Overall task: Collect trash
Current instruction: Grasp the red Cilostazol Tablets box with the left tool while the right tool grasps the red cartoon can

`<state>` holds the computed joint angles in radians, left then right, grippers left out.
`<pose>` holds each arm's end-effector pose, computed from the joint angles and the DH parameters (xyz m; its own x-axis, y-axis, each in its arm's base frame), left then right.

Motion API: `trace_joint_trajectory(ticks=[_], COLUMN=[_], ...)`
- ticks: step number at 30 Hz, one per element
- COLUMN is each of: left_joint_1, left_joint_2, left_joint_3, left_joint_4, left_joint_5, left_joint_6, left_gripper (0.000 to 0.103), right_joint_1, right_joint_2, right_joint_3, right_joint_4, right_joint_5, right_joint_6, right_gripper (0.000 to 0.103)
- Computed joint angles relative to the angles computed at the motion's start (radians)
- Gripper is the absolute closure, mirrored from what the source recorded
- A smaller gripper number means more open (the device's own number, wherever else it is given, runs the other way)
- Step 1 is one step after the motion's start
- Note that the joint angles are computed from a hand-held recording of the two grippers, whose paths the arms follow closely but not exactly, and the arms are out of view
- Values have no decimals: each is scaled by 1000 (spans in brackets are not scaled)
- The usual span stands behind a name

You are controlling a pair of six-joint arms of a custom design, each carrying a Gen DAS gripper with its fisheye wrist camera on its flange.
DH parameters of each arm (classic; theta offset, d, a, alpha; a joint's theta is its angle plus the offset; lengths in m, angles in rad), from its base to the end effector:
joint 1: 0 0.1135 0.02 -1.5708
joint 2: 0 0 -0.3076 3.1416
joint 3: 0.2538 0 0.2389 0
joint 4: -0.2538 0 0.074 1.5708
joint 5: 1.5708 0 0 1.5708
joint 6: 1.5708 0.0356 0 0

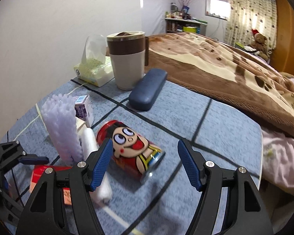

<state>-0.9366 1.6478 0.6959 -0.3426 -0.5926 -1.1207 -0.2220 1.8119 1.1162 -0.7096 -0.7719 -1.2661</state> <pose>0.1671 -0.1936 0.1670 -0.7684 -0.2159 -0.6025 -0.2618 0.9650 -0.0119 0.3233 -0.0475 0.2119 -0.3322 -0.6258 -0.7057 -0.9041 0.4245 0.0492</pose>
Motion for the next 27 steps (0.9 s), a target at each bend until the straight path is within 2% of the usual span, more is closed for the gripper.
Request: trace_joint_trajectory(ticks=[3,4,9,14,17,23,27], left_joint_1=[1,3,-22,-22,-22,-3,18], left_joint_2=[-37,-46,-52,-101,-105,-80,-88], left_joint_3=[-39,-48,-41,-79,-83,-75,-93], left_joint_4=[7,0,-105,-138,-151,-149,-150], left_joint_5=[-6,-7,-35,-44,-45,-23,-4], left_joint_6=[-70,-93,-212,-278,-285,-224,-268], left_gripper=[27,26,26,26,26,26,24], right_joint_1=[33,33,64,85,98,121,104], right_joint_2=[6,15,12,9,3,27,61], right_joint_3=[-7,7,-28,-29,-38,-33,4], right_joint_4=[17,-14,19,34,61,90,48], right_joint_5=[35,35,71,103,114,153,133], right_joint_6=[-4,-20,-28,-13,26,126,170], right_gripper=[33,33,32,32,32,32,32])
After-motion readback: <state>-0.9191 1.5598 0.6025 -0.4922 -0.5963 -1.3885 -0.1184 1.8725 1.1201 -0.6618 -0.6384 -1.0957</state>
